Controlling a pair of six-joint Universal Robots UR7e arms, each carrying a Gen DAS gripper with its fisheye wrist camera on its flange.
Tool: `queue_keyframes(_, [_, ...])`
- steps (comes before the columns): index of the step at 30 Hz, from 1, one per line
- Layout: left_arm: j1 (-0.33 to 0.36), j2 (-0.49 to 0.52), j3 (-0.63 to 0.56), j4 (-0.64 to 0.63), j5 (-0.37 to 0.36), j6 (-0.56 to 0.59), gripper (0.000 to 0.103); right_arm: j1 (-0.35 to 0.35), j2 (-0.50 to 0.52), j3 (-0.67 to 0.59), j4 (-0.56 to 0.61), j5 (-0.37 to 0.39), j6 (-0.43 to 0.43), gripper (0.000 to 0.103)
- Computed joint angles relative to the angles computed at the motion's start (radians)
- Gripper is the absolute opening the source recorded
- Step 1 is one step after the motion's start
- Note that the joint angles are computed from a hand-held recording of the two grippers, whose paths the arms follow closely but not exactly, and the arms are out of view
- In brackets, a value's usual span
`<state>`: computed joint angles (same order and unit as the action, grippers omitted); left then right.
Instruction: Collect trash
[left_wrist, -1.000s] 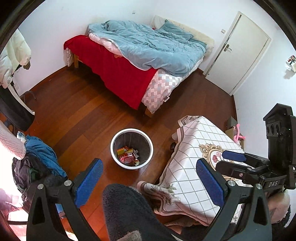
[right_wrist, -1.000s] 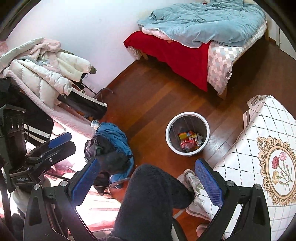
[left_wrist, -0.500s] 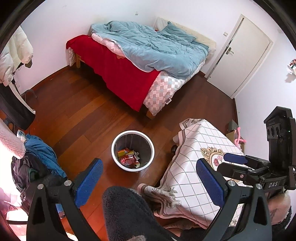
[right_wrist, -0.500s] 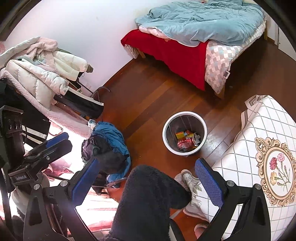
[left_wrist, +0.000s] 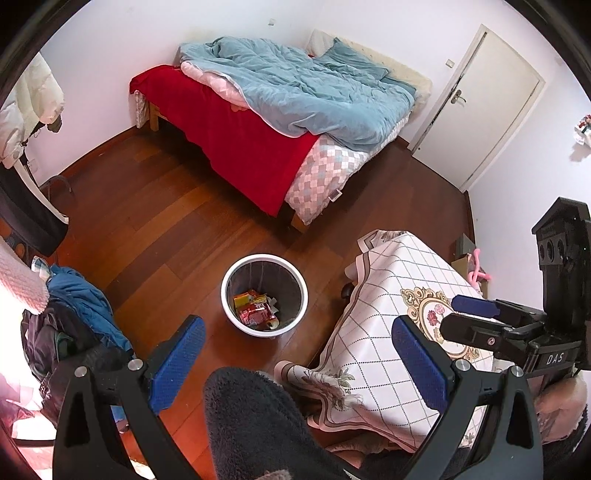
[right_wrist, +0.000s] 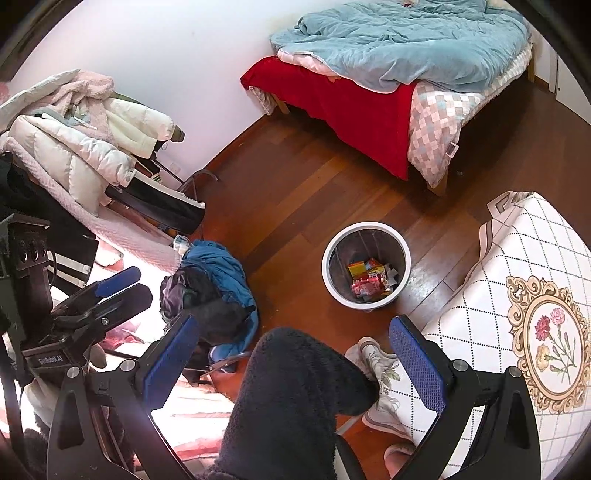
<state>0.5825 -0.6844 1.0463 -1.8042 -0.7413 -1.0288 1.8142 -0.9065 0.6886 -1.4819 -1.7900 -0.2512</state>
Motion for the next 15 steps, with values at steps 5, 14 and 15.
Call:
queue_keyframes(5, [-0.002, -0.002, 0.006, -0.006, -0.001, 0.000, 0.103, 0.002, 0.007, -0.012, 0.012, -0.004, -0.005, 0.103])
queue_keyframes(14, [-0.002, -0.002, 0.006, -0.006, 0.001, 0.000, 0.103, 0.008, 0.019, -0.026, 0.020, -0.007, -0.006, 0.103])
queue_keyframes(15, [-0.002, -0.002, 0.006, -0.006, 0.000, -0.002, 0.103, 0.009, 0.020, -0.027, 0.021, -0.007, -0.008, 0.103])
